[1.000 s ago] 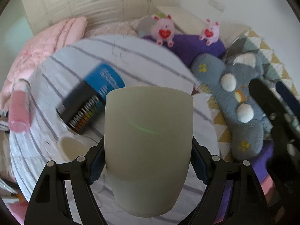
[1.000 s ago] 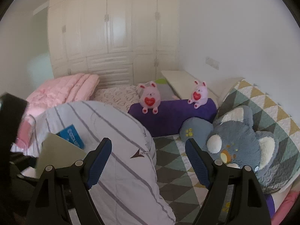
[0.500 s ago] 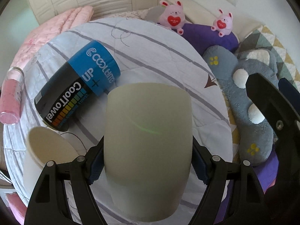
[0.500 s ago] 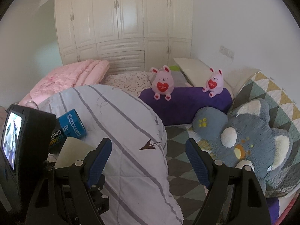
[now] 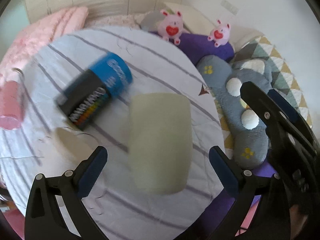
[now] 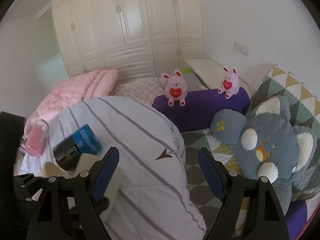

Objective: Flip cup upright
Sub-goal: 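Open the left gripper while the right gripper takes the pale green cup, then grasp and lift the pale green cup with the right gripper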

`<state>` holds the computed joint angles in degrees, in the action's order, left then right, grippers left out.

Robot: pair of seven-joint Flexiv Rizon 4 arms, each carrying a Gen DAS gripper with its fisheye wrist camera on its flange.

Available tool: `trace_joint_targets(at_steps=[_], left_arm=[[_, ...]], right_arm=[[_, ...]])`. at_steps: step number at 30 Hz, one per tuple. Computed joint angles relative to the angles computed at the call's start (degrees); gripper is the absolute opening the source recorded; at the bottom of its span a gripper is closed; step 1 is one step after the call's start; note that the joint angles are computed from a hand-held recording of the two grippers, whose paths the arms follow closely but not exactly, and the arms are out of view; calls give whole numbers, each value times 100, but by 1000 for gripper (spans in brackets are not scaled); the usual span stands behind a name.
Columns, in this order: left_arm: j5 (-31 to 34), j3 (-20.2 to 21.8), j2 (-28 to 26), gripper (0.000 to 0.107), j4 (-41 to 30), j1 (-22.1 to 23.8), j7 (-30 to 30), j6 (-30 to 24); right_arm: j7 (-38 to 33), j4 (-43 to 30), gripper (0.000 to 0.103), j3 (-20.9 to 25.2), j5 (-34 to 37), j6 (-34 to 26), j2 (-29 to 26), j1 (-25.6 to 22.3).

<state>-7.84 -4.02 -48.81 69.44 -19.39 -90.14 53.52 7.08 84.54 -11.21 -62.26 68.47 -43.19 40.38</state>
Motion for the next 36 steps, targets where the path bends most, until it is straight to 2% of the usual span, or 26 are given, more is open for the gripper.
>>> trace_joint_targets(at_steps=[5,9,12,13,15,17,20,28,33,36], left_arm=[[100,58,562,103,904,144,89,924],[378,449,901,103,1461,60,-232,1695],[827,1107,1041,103,1627,-260,-828,2103],[1090,1494,1063,103,1643,-478,-1159,2250],[1434,1897,1101,103,1662,-682,-1577,2351],[1573,1858,1198,103,1790,-591,-1695,2458],[1517,1505,1354,103,2063,-244,-1572,2680],[1454,1488,1521,103,2623,-158,-1413,3676],[1195,1748,1470,103,2793,-350,-1239,4176],[1016,1886,1421,103,2839,-475,-1101,4328]], right_arm=[[195,-60,82,-64,-268,-57,78,146],[292,-130,82,-8,-443,-87,110,190],[222,-227,82,95,-453,-158,101,222],[215,-247,82,116,-455,-165,99,236],[122,-345,82,175,-406,-234,62,283],[55,-436,82,191,-387,-331,29,369],[-29,-551,82,199,-383,-439,-15,477],[92,-729,82,90,-641,-829,-55,789],[88,-837,82,173,-719,-1015,-116,802],[-143,-949,82,329,-411,-1011,-225,720]])
